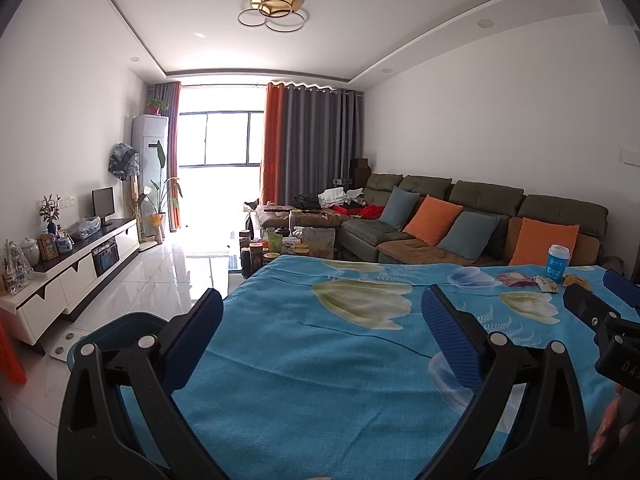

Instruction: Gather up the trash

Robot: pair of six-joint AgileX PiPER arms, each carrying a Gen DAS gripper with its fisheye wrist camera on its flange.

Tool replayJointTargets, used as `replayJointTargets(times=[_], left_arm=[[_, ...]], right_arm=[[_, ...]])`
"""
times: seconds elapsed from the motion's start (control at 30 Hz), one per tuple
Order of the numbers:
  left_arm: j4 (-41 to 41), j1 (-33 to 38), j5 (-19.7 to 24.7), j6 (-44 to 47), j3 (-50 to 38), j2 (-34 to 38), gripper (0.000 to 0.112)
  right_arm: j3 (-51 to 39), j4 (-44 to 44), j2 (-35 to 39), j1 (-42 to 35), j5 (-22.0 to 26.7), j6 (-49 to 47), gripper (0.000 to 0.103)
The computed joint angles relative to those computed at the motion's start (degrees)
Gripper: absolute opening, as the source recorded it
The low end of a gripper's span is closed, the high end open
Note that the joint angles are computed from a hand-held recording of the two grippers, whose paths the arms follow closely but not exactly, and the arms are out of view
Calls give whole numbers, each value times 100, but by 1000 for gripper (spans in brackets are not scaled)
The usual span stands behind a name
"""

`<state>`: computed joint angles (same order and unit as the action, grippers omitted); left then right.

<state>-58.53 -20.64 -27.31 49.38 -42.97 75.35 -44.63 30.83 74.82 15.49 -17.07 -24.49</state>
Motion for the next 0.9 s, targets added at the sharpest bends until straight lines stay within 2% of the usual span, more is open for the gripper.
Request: replayJointTargets(times=[0.9], left_arm=[[-76,25,35,62,-1,-56,97]], right_arm=[[-9,-20,-24,-1,1,63,96]])
